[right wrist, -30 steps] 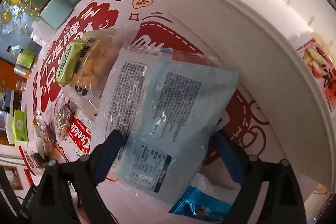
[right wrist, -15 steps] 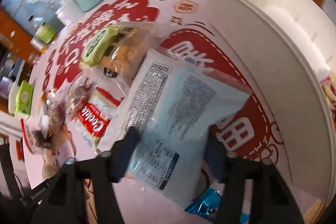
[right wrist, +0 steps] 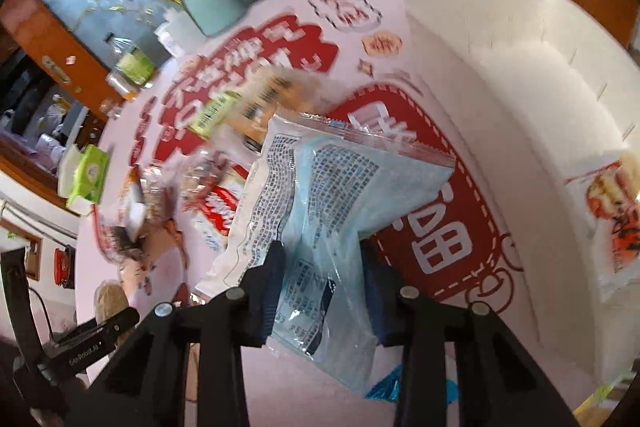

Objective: Organize snacks
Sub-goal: 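Lift both held packets and carry them over the white tray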

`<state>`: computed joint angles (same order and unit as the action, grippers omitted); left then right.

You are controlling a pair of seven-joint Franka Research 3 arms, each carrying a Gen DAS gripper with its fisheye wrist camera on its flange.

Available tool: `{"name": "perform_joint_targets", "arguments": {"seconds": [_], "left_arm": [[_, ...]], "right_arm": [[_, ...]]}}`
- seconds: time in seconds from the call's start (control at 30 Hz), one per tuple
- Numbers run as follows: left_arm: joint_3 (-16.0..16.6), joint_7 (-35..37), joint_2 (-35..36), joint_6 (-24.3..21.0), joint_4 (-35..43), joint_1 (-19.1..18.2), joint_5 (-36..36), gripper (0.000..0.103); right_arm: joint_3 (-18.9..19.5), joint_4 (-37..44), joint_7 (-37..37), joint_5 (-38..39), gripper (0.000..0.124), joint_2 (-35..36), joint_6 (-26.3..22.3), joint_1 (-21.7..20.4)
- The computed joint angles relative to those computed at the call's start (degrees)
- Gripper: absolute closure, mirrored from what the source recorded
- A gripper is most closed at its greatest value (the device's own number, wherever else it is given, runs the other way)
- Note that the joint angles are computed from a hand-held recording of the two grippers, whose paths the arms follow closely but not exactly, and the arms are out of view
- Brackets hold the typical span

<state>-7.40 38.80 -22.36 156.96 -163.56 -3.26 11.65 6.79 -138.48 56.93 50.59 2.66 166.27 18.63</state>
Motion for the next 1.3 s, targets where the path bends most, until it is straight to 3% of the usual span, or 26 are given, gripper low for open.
{"name": "perform_joint_targets", "arguments": {"seconds": [0.2, 0.53, 0.9, 1.13, 1.3], "left_arm": [[-0.8, 0.8, -8.6, 0.8, -1.4, -0.5, 0.9, 0.042], [-5.8, -4.2, -11.4, 0.0, 4.5, -3.4, 3.8, 0.042], [-13.5, -14.7, 3.2, 0.1, 21.7, -5.0, 13.3, 0.042], [-13.9, -20.6, 16.9, -3.7, 36.3, -8.8, 21.6, 0.042], [-12.3, -24.2, 25.6, -6.8, 46.0, -13.1, 26.9, 0.042]], "right_arm": [[-1.1, -1.6, -11.0, 10.3, 0.087, -7.0, -1.3, 1.2], [-7.1, -4.4, -23.2, 17.0, 0.087, -17.9, -5.1, 1.9], [-14.0, -3.1, -29.8, 14.8, 0.087, -21.7, -8.4, -4.2], [-17.0, 1.8, -35.4, 15.8, 0.087, -17.3, -10.8, -9.8], [-16.8, 5.9, -39.1, 16.2, 0.087, -13.0, -11.9, -13.7]]}}
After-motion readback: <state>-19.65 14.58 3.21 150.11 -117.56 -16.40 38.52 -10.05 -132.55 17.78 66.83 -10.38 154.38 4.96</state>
